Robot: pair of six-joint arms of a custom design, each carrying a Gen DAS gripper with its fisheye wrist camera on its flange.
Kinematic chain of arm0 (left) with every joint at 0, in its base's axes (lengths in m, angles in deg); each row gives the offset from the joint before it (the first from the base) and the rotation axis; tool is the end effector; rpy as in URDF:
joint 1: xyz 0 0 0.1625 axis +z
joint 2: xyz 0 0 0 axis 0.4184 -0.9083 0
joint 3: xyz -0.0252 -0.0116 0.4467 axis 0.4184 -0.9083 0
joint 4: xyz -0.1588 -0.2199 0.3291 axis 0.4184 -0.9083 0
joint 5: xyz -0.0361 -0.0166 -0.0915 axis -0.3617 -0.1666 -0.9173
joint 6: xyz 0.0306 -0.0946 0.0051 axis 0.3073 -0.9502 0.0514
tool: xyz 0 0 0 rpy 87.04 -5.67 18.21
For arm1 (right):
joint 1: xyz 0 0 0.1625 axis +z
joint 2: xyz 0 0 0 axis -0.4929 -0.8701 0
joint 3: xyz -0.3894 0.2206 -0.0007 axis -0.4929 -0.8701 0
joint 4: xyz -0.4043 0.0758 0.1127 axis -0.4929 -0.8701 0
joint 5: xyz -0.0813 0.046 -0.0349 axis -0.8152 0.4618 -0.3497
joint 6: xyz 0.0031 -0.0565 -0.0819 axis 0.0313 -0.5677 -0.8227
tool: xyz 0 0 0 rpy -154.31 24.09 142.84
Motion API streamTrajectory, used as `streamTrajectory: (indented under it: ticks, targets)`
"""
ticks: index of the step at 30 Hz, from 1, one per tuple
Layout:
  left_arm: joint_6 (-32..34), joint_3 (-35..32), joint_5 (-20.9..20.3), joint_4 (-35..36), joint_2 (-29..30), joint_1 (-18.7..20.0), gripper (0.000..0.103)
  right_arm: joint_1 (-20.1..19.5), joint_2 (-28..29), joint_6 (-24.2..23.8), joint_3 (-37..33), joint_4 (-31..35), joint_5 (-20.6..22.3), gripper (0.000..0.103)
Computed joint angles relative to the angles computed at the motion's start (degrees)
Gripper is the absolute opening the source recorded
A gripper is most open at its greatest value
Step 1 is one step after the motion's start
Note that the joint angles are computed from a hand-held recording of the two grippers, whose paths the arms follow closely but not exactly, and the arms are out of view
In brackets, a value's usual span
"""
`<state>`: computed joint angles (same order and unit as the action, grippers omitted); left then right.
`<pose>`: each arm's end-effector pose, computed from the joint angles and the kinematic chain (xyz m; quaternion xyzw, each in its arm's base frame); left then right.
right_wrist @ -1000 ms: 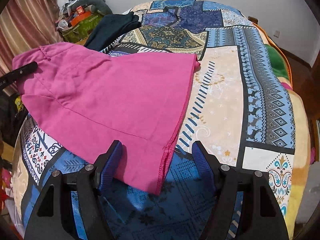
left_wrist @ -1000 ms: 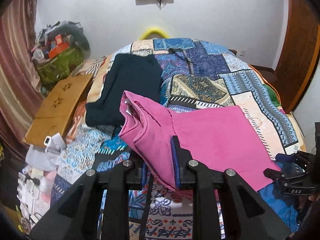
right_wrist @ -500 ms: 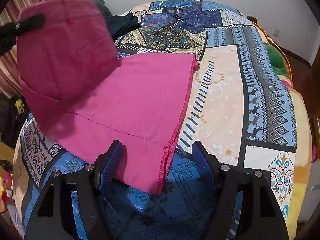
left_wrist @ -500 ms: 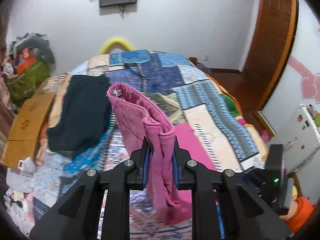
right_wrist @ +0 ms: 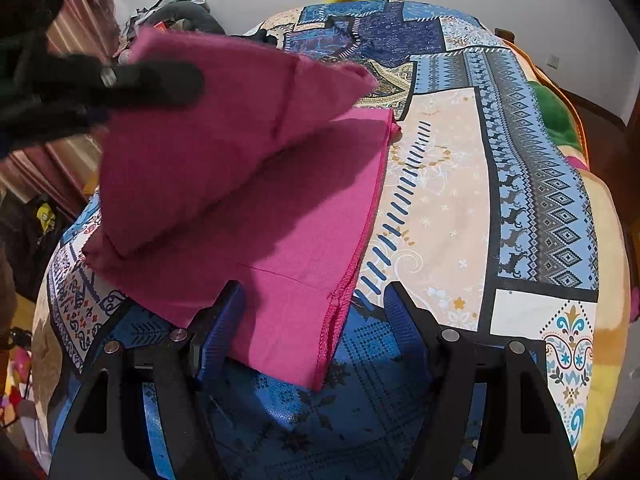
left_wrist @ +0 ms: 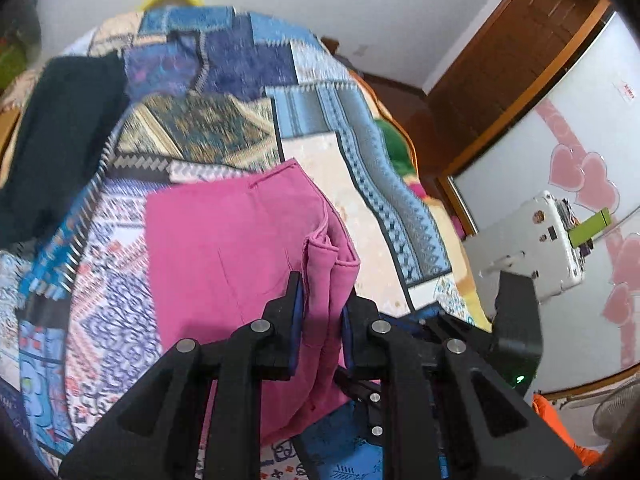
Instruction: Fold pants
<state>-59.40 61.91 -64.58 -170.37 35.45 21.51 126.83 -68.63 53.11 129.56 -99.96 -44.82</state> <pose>-0.3395 -0.6252 0.1620 0.0953 0.9531 -0.2134 0.1925 0.1779 -0.5582 0.2348 0.2824 -0.9356 0.1307 0.1669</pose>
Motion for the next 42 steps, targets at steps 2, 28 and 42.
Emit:
streamTrajectory:
  ticks: [2,28,42]
  targets:
    - [-0.1,-0.4,-0.6,1.4,0.6,0.1,0.017,0.0,0.0,0.0,0.0,0.1,0.1,0.068]
    - [4.9,-5.7,18.7,10.6,-0.5,2.9,0.080,0.6,-3.0,-0.1,0.6,-4.7,-1.6,0.068]
    - [7.5,-25.3,20.2,30.0,14.3,11.5,0.080,0.5,-2.9,1.6,-0.4,-6.9,-3.4,0.068]
